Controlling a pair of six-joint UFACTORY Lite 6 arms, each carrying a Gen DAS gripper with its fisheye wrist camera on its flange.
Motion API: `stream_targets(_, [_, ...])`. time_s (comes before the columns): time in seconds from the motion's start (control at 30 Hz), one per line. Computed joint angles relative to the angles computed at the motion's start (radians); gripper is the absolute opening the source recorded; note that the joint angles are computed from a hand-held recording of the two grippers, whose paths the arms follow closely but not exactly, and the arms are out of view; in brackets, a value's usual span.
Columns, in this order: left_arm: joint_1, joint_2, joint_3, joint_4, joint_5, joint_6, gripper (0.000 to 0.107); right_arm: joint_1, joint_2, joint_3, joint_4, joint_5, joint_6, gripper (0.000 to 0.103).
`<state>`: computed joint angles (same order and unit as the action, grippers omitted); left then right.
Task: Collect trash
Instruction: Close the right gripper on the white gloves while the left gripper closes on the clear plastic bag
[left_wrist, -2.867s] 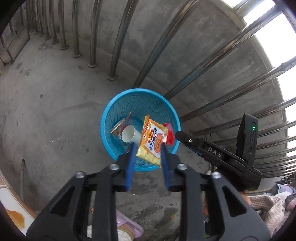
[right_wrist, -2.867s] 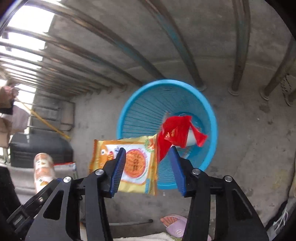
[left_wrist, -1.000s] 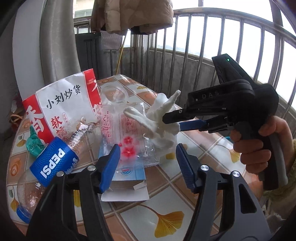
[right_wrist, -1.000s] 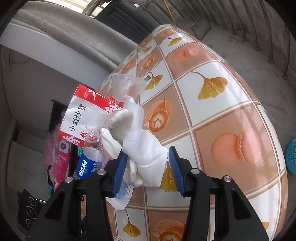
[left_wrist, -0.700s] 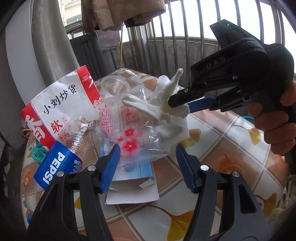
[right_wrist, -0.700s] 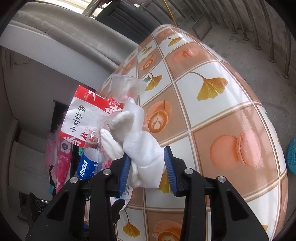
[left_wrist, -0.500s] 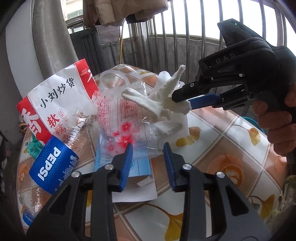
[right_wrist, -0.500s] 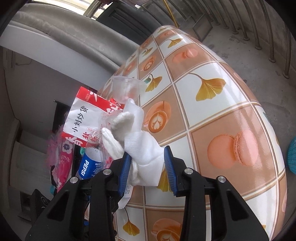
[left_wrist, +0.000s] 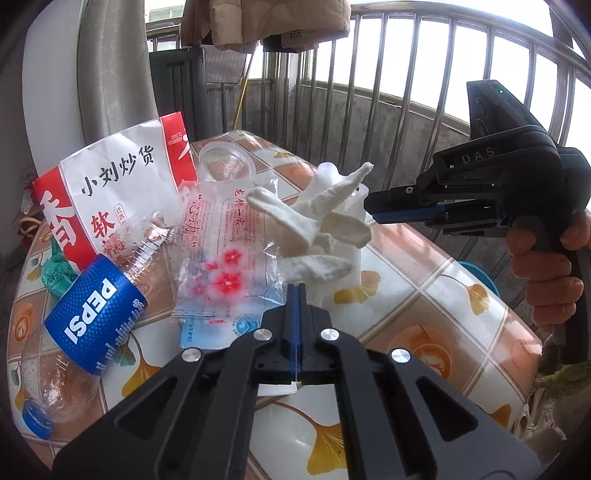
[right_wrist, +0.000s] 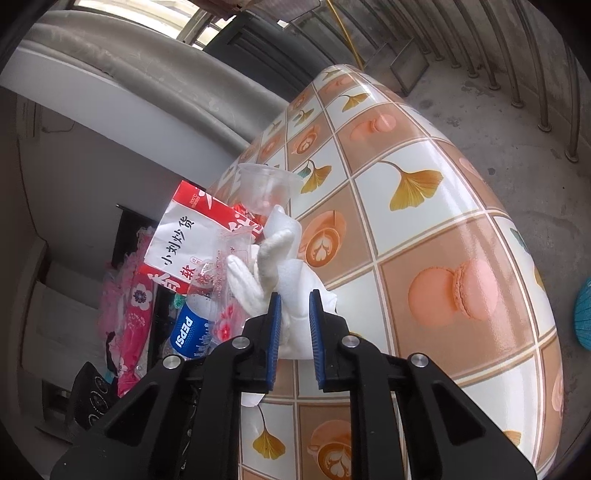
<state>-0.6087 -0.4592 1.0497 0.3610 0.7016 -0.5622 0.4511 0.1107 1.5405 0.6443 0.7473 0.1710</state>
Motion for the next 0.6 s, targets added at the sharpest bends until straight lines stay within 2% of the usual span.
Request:
stream_targets(0.2, [-0.014,-0.069,0.001,0.033,0.023,-0.03,0.0,-0.014,-0.045,-0.007,-0.049,0.005,0.047,0.016])
stream_targets(0.33, [-0.032,-0.08,-0.007,0.071,0.043,-0.043,0.0,-0.012,-0.05,0.003,-0.006,0.015,0.016,0.017])
stream_targets(0.4, [-0.049,-0.072,-0.009,0.092,0.063,-0.055,0.021,0.014,-0.033,0.026,-0.012,0.026,0.014,0.032])
stream_targets(0.43, [-0.063,-0.062,-0.007,0.11,0.075,-0.071,0.038,0.028,-0.023,0.038,-0.022,0.03,0.019,0.035])
stream_targets(0.47, [-0.081,-0.056,-0.01,0.143,0.082,-0.101,0.041,0.045,-0.009,0.054,-0.036,0.034,0.025,0.039])
stream_targets(0.6, [-0.112,0.0,-0.014,0.244,0.101,-0.163,0.046,0.077,0.051,0.1,-0.054,0.058,0.037,0.042])
